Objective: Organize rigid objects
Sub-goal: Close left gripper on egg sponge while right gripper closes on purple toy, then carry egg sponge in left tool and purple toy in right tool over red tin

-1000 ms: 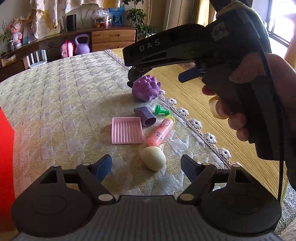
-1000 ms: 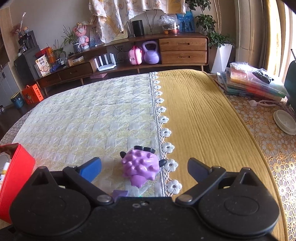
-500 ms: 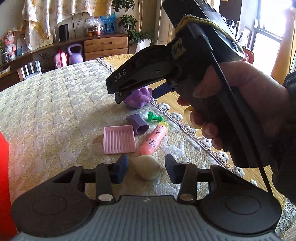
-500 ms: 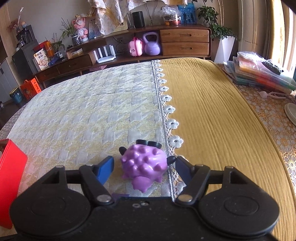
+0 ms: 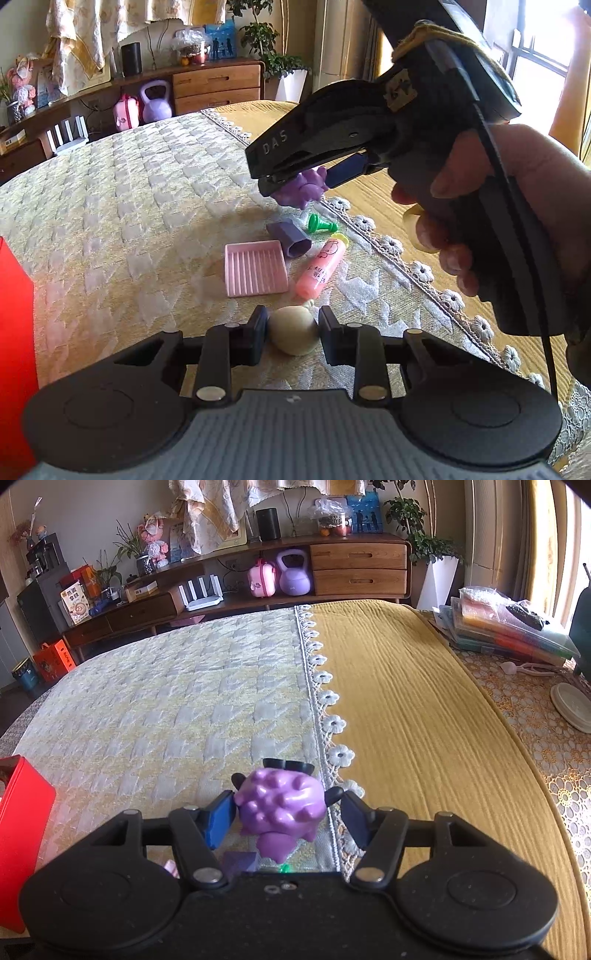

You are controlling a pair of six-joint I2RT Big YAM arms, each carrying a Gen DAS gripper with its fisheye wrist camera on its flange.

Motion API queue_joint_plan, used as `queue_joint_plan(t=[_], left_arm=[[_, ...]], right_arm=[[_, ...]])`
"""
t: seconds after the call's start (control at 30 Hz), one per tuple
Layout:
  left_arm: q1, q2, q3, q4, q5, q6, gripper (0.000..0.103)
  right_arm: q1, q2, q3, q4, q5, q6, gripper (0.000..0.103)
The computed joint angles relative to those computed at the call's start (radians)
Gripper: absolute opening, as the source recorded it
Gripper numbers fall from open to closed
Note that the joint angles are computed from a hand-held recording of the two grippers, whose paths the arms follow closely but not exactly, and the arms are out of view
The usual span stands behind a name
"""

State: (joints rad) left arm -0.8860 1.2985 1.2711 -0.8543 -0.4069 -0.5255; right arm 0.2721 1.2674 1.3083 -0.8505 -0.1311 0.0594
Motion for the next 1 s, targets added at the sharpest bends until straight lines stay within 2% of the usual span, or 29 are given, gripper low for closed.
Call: queue_joint_plan(t=[0.37,0.6,0.8,1.0], left_arm=[[-0.004,-0.060,0.016,-0.114,0.002,-0.074,0.029],[-0.027,-0.122,0.026,-0.188,-0.029,-0.110,0.029],[-0.037,-0.179,0.042,-0.272,-0.046,-0.164,0.029],[-0.041,-0.251,0.041,-0.349,-0.081,-0.199,0.030]], right_arm=[[0.021,-0.111,-0.008,-0.094,-0.023,-0.024,0.062],[0.046,-0.179,0.013,-0.164,-0.049,-0.030,0.062],[0.094,-0.226,0.033,-0.231,-0.061,-0.009,0.062],[0.179,-0.262,0.049,-0.257,-0.023,0.015,0.062]])
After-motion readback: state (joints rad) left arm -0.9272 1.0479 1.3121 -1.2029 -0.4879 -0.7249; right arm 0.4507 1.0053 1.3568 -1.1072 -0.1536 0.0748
